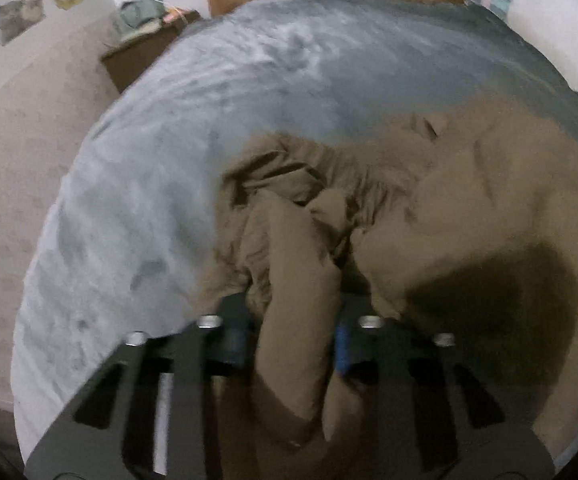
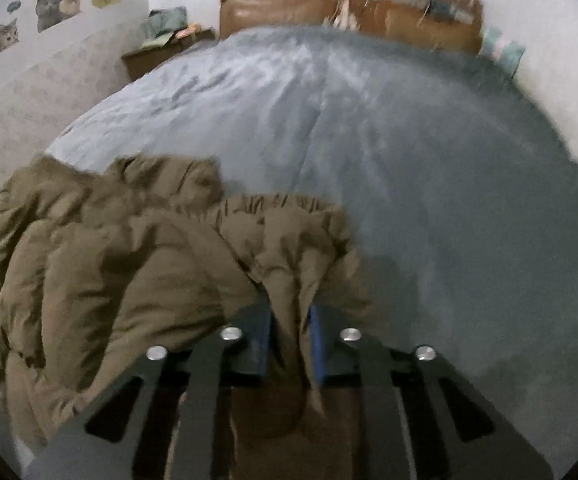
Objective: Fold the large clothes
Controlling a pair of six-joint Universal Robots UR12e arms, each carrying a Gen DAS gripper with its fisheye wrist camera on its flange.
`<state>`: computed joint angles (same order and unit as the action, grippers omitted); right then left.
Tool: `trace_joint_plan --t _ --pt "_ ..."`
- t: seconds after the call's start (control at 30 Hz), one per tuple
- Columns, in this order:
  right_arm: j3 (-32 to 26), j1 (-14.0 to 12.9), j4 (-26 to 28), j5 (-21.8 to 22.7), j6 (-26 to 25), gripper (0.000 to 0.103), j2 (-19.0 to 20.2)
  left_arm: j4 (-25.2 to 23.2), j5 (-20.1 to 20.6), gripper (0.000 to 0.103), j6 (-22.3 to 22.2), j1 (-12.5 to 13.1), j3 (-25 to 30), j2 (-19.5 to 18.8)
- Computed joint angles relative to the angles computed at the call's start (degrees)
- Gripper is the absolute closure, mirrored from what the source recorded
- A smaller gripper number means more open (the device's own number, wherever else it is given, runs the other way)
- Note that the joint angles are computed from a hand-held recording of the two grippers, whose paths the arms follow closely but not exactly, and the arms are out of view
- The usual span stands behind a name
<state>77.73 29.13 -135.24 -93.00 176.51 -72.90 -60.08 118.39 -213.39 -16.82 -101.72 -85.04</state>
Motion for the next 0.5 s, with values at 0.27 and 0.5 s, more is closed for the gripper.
trace_joint_plan --t 0.27,0.5 --pt "0.1 0.9 -17.4 -4.9 -0.1 0.091 0.4 9.0 3.1 0.086 -3.0 2.5 -2.3 2.8" --pt "-1.3 1.2 -4.1 -6.9 -0.1 0.033 1.4 -2.1 2.3 0.039 -7.6 2.0 0.4 -0.1"
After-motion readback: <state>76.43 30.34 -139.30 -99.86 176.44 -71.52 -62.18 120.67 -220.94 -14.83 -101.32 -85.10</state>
